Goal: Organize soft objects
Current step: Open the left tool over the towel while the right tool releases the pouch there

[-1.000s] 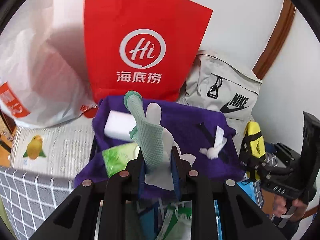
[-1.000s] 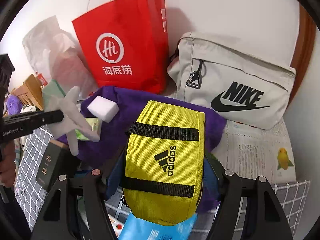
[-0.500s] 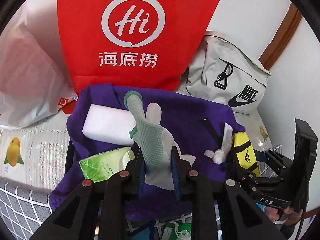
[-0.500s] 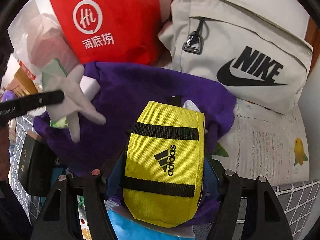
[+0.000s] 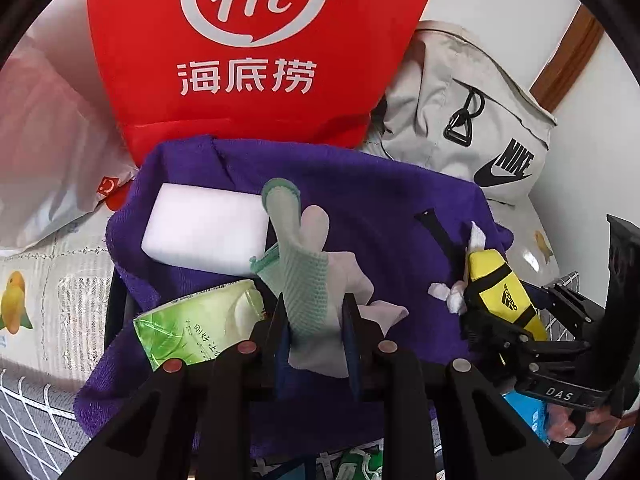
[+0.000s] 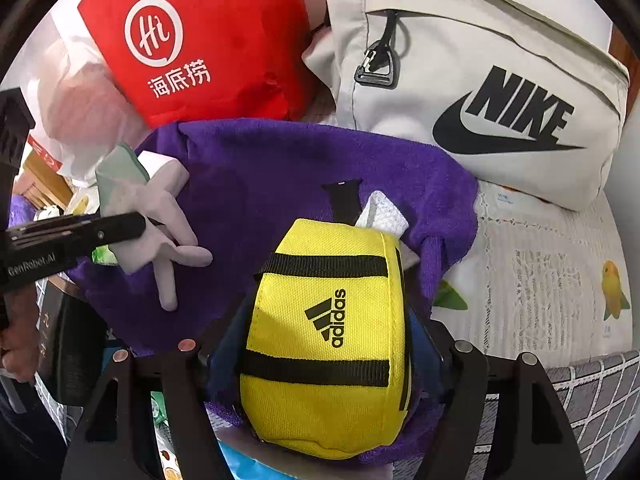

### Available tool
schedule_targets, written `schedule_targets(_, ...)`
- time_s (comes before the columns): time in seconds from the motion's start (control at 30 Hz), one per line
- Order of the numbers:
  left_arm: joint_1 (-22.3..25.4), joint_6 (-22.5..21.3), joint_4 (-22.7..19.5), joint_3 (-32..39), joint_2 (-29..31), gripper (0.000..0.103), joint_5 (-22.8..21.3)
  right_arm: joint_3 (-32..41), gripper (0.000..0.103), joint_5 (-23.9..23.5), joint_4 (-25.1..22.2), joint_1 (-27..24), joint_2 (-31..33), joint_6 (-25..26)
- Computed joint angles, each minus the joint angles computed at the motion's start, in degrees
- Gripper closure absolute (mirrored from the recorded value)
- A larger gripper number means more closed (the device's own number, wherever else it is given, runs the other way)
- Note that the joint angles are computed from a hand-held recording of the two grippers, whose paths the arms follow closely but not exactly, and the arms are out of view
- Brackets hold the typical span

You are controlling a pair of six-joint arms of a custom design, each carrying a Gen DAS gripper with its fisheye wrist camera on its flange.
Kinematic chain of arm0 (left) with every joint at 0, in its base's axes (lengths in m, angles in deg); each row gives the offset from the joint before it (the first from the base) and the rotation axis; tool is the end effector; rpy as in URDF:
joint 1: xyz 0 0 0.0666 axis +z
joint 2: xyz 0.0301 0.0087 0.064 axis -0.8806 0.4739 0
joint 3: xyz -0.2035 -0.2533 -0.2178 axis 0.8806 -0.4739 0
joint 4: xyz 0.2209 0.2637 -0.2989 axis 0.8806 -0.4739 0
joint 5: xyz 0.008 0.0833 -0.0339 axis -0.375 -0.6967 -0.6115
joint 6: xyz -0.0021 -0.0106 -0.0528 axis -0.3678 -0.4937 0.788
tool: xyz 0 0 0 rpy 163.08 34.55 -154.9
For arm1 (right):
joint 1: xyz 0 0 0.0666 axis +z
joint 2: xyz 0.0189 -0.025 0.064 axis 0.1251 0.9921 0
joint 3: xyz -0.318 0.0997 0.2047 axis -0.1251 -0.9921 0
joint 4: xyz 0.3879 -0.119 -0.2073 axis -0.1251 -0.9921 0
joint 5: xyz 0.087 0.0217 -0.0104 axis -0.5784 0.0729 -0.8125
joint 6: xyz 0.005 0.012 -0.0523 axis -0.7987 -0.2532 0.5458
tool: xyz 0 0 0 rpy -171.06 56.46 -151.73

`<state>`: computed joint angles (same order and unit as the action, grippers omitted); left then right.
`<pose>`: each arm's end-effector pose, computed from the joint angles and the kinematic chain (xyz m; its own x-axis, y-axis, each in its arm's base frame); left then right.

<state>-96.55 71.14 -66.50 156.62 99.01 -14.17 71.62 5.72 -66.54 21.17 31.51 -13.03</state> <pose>0.2839 -0.1912 0.5089 -0.8712 -0.1923 -0.4516 -0.1017 0.9708 -0.2173 0.3269 0.0904 0.4797 -0.8085 -0.3225 -0.4922 -0.4516 0.8764 0.1676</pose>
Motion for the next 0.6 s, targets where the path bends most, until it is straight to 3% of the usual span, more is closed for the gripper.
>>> schedule_targets(0.1,0.3,0.7,-0.1,0.1,0.1,0.062,0.6,0.2,0.028,-1.2,0.1,-1.1,0.1,-0.6)
schedule_targets(0.17,0.0,1.1,-0.5,0.5,0.2,0.045,-0.3,0.4,0.028,-1.4,-0.2,-1.4,0.0,-0.7)
schedule_targets(0.23,-0.7,0.8,-0.6,0.9,0.1,0.04,-2.0,0.6,0.027,-0.9,-0.6,-1.5,-0.3,-0.1)
schedule_targets(0.33,-1.7,0.7,-1.3,1.7,-0.1,0.039,-4.2,0.5,0.021,-0.4,0.3,-1.3,-1.5,0.0)
schedule_targets(0.6,-3.9,1.8,-3.6,4.1,-0.8,0.039,-8.5,1.7,0.02,0.7,0.9,-1.4,-2.9,-0.9)
